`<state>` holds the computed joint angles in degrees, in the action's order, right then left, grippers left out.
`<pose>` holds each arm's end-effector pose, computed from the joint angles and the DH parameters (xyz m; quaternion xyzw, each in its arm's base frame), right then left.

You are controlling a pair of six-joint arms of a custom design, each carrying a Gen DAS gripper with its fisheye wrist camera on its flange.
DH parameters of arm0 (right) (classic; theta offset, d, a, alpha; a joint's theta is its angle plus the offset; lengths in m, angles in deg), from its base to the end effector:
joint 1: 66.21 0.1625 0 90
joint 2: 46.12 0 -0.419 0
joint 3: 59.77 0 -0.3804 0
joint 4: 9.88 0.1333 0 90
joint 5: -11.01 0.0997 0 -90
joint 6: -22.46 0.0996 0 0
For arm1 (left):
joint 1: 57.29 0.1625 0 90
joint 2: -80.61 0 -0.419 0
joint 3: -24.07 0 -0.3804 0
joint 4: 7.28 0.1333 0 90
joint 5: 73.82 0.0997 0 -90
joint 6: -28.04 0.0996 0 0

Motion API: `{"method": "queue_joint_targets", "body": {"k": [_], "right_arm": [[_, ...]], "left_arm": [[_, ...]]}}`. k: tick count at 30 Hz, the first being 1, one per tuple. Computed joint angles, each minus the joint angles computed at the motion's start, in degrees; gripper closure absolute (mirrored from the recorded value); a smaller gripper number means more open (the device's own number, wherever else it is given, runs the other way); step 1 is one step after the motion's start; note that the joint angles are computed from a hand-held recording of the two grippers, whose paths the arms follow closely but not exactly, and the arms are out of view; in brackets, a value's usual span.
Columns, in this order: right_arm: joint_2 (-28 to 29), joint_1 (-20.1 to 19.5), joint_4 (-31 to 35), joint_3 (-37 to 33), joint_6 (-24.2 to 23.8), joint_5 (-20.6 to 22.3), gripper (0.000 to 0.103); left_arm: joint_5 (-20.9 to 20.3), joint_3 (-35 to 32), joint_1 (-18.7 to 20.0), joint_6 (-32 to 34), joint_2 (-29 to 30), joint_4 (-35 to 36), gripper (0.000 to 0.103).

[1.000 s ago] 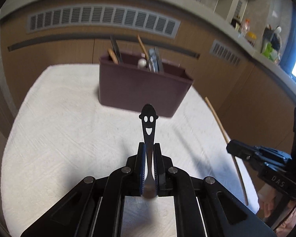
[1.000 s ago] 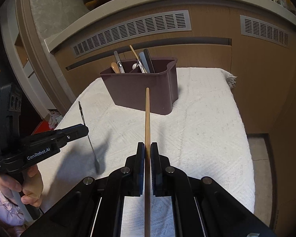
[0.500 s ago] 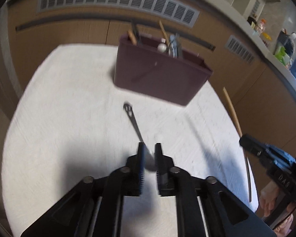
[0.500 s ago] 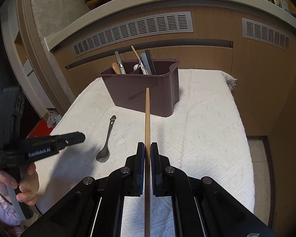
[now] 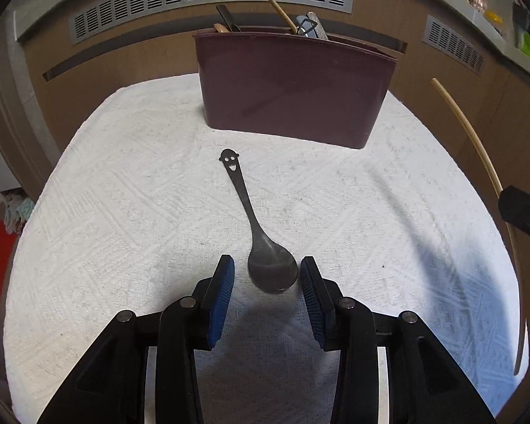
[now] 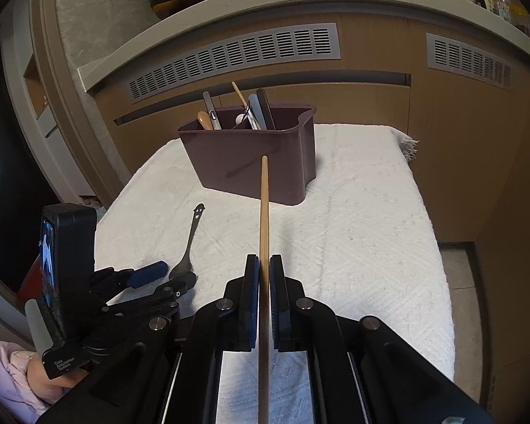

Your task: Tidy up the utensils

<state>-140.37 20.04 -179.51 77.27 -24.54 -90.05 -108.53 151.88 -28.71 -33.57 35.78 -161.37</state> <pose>0.0887 -0.3931 0.3035 0.3197 -0.8891 0.2450 0.2174 -0.2655 -0.3897 -0.0056 0.0747 0.8740 -0.3330 0.3461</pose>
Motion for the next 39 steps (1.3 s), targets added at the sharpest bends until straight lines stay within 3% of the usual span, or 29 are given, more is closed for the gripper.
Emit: {"method": "queue_joint_targets", "body": {"k": [3, 7, 14, 23, 29, 35, 36, 39], "right_arm": [[-0.2, 0.0, -0.1, 0.2, -0.2, 0.2, 0.098], [-0.2, 0.3, -0.4, 0.2, -0.4, 0.0, 0.098], [-0.5, 0.9, -1.4, 0.8, -0.6, -0.1, 0.098], [-1.6, 2.6, -1.6, 0.7, -0.9, 1.0, 0.098], [-0.7, 3.8, -2.5, 0.1, -0.8, 0.3, 0.098], [0.7, 5.6, -3.0, -1.5, -0.5, 0.4, 0.098], [0.8, 6.1, -2.4, -2.3, -0.1, 0.8, 0.098], [1.8, 8.6, -2.4, -5.0, 0.2, 2.0, 0.098]], "left_arm": [[0.6, 1.0, -0.2, 0.2, -0.3, -1.5, 0.075], [1.8, 2.2, -1.5, 1.0, -0.9, -2.2, 0.074], [6.2, 6.9, -5.5, 5.1, -3.1, -10.6, 0.074], [11.1, 9.2, -9.3, 6.2, -7.8, -11.1, 0.075], [11.6, 9.0, -9.5, 8.0, -9.0, -11.7, 0.075], [12.0, 7.7, -9.1, 15.3, -9.8, -16.8, 0.077], [12.1, 7.1, -9.0, 17.9, -10.0, -17.9, 0.087], [12.8, 5.2, -8.9, 27.7, -10.6, -24.8, 0.087]]}}
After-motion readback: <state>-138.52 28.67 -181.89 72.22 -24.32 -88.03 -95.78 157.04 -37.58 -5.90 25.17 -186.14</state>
